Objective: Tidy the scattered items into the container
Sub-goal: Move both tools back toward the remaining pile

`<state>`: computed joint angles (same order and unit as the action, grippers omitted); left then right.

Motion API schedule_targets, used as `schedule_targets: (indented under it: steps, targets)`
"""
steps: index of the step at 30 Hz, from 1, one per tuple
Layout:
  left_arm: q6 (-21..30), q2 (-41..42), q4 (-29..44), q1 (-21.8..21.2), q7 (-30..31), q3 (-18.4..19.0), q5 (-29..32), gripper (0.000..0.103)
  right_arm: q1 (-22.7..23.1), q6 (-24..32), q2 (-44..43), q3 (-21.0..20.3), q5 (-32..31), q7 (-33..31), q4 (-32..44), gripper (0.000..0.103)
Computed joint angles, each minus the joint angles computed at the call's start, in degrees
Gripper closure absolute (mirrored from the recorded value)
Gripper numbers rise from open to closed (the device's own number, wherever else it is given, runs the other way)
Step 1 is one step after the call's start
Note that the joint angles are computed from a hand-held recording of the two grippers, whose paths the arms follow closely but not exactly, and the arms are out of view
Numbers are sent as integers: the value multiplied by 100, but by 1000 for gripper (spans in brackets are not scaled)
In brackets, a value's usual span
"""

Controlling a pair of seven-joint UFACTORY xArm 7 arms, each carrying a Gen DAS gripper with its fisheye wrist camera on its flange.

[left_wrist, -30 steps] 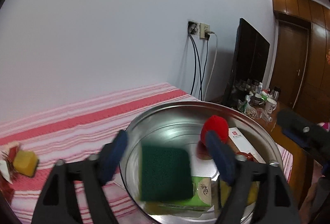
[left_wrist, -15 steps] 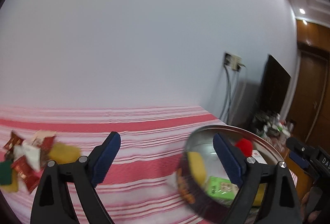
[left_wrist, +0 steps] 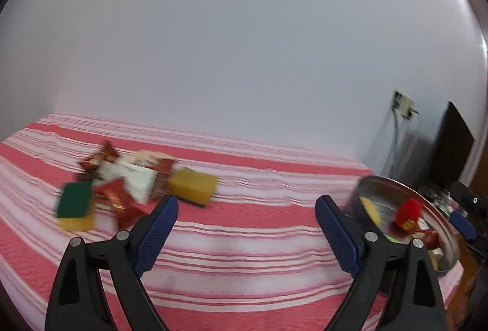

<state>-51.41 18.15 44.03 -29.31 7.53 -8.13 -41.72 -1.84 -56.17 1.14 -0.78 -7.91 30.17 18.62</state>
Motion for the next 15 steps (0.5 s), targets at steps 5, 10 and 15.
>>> schedule_targets:
  steps: [5,10,15]
  targets:
    - [-520,-236,-528,122,-41,53,-430,10,304,314,77,242,-45,-249,328,18]
    - [-623,-440,-962,460,-360,108,-613,10,718,676,304,482,223,-620,757,18]
    - [-874,-586,-1319,717,-761,144,-580,10,976,1050,667,604,206,-700,1228,18]
